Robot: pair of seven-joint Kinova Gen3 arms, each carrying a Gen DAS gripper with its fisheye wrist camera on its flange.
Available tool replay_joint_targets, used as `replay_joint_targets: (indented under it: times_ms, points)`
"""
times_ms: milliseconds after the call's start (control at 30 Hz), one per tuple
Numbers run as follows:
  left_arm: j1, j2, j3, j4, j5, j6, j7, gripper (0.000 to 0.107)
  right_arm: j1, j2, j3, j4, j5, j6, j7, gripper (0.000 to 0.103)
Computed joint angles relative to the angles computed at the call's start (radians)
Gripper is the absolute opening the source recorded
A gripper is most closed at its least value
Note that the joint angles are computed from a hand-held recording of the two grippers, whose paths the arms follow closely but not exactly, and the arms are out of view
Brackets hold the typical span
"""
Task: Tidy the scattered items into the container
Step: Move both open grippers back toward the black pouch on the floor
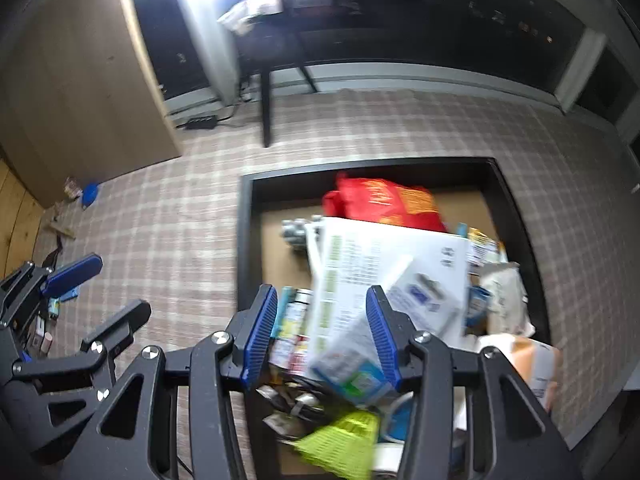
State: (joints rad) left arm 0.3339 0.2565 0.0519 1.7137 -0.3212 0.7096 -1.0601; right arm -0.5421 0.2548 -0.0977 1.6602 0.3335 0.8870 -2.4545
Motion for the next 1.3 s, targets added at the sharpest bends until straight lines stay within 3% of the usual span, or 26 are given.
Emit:
replay_joint_targets:
  times_ms: [367,633,867,1300]
  points:
    - [-0.109,-0.084,-0.041,0.134,-0.018,-0.042,0.039,0.060,-0.103,0.155,-0.004,-0.175,-0.008,0.012,0.047,0.046]
    - [-0.198,-0.116,-0.051,0.198,-0.002,-0.073,0.012,0.060,-0.160,0.252,0.015,-0.295,-0.042,0.031,0.094,0.046]
    - [-0.271,-0.130,-0.074,0.250,0.006,-0.095,-0.019,0.060,-0.229,0.306,0.050,-0.374,-0.008,0.052,0.068,0.046]
    - [-0.396,-0.138,-0.114,0.318,0.056,-0.138,-0.089,0.060,-0.279,0.419,0.062,-0.537,-0.009,0.117,0.106,0.046]
